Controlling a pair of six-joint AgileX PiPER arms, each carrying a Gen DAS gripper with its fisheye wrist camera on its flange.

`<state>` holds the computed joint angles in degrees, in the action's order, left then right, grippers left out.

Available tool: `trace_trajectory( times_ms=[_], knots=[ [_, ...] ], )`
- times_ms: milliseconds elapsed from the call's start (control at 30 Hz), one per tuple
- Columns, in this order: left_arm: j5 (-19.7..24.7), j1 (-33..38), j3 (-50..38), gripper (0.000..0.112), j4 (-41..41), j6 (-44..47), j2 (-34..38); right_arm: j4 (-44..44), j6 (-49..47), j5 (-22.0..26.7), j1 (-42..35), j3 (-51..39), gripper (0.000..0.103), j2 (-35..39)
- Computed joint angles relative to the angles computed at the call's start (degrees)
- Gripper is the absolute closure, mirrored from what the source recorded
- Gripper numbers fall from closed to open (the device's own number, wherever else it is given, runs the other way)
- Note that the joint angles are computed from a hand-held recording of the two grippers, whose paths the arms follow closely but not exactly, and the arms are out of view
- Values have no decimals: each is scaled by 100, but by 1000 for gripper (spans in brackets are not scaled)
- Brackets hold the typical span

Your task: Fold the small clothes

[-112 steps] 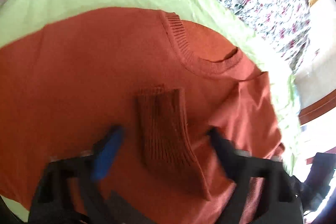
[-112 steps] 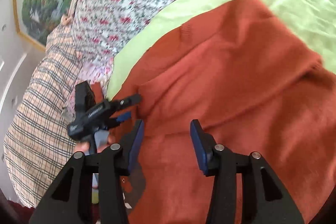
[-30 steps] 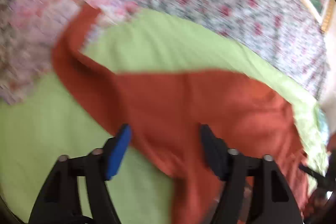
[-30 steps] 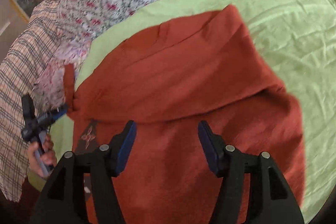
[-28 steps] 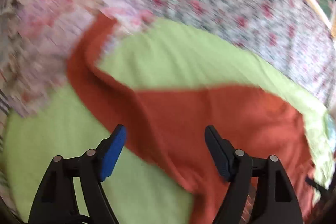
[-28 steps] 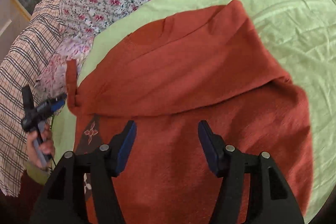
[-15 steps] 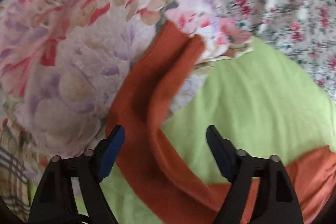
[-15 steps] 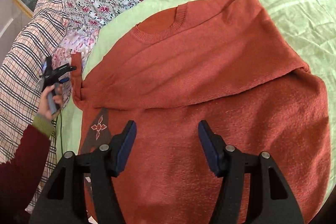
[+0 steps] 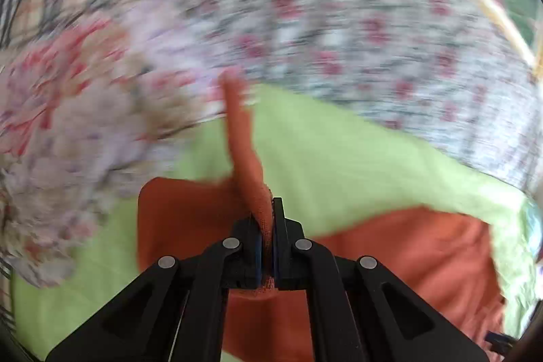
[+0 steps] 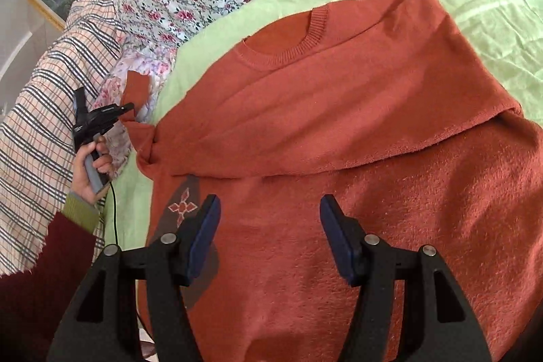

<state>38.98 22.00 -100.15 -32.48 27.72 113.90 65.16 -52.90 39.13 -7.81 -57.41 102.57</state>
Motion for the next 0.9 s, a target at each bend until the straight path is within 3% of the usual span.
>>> trace_trajectory(
  times_ms=[133,267,433,533,633,700,733,900],
  knots=[
    [-382,-914,1212,111,-842,769,-854,150,-104,25,-188,213,41,-138],
    [-704,-1887,1785,110,-1364,1304,-1063,213,-177,25,-464,397,41,-274],
    [-1253,-3137,1903,110,-898,967,-623,196,-201,-3,-752,486,41,-383],
    [-1206,-3490,1586,106,-477,615,-89,220,-230,-22,-912,522,41,-403],
    [-1070,-3581,1616,89,-105,263,77,108,-129,-140,-937,454,41,-386],
    [-1195,-3531,2128,64,-306,462,-160,60,-101,-187,-894,363,41,-362],
    [-1321,-3495,2439,58,-460,601,-337,14,-66,-231,-827,277,41,-336],
    [-1683,-2959,4090,53,-1511,1685,-1434,-342,255,-477,-260,-373,41,-46]
  ],
)
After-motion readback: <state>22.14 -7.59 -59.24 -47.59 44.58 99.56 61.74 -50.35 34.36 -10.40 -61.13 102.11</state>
